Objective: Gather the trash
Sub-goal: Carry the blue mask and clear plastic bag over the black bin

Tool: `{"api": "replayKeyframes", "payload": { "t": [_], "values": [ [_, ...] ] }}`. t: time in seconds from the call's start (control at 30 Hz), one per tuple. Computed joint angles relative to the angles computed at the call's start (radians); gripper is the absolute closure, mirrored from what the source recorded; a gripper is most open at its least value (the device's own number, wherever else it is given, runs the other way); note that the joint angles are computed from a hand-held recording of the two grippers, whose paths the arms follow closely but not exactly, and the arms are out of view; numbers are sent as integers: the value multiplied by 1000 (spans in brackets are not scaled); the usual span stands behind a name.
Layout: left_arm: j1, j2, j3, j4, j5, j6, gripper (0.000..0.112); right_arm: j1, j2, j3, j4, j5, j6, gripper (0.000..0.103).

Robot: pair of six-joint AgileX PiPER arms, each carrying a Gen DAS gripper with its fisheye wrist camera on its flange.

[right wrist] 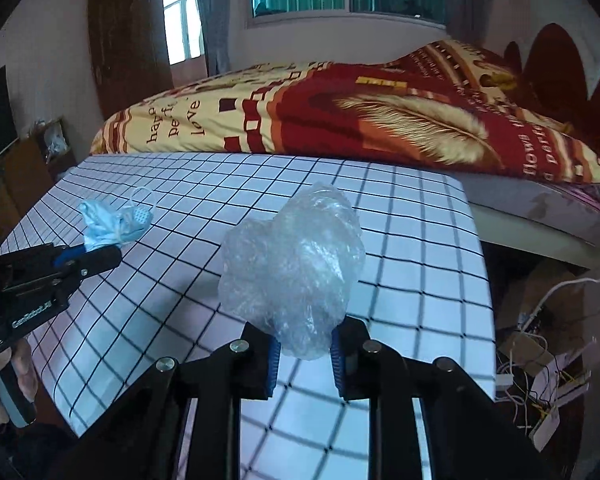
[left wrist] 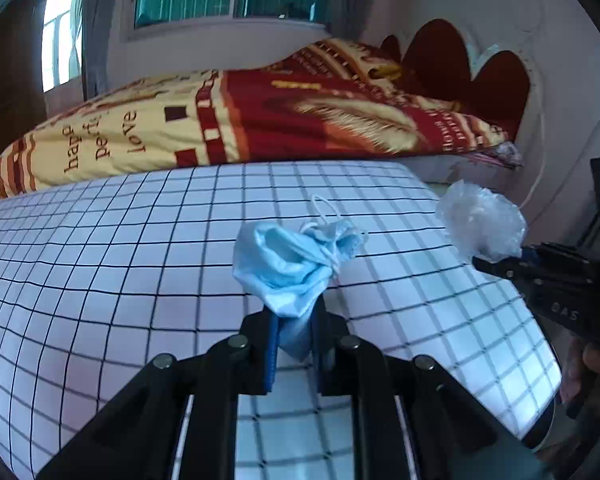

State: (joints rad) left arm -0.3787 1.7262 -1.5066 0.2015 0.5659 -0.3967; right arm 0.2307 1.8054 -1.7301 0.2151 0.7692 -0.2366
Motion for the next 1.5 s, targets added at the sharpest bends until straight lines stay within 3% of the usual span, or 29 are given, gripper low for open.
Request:
{"api": "replayKeyframes", "payload": {
  "t": [0.3,0.63,1.03,1.5],
  "values": [
    [-193,-72,101,216,-35,-249,97,-160,-306,362,129,-100,-137,81],
    [-369,-5,45,247,-27,-303,97,-416,-535,615,305,-100,-377,81],
    [-520,77,-58,245,7,-288,97,-812,-689,758,530,55,-713,81],
    [-646,226,-249,163,51,-200,97,-1267,-674,814,670,255,-1019,81]
  ]
}}
